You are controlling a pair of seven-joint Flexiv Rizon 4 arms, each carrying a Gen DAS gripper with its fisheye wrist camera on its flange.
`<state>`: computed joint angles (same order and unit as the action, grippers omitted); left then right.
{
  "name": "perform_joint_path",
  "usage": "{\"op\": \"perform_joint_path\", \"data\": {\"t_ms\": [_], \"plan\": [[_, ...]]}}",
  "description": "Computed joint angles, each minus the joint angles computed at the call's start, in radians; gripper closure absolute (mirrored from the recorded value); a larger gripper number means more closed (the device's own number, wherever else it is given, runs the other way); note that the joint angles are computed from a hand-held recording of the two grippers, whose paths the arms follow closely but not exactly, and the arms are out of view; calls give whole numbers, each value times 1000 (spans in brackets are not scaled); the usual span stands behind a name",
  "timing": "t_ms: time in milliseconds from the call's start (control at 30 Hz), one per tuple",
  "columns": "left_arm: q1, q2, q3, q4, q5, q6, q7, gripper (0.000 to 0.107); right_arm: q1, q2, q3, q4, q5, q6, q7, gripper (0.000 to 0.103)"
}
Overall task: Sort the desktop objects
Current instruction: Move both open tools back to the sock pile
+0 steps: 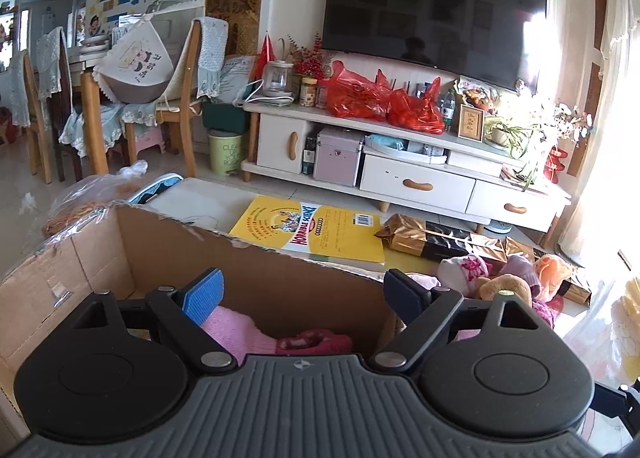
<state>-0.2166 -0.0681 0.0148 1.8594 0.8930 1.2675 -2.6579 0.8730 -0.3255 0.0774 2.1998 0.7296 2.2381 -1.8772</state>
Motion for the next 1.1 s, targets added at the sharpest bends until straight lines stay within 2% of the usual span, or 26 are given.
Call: {"op": "perform_joint_path", "data": {"t_ms": [467, 667, 1100], "plan": [[-57, -42, -6, -47, 16, 3, 5, 4, -70, -17, -14, 30, 11, 38, 64, 19], [-83, -72, 0, -61, -10, 30, 40, 4, -103, -26, -24, 41, 9, 51, 70, 19], [-161, -130, 44, -107, -32, 59, 105, 4, -211, -81, -49, 66, -88, 45, 187, 19]]}}
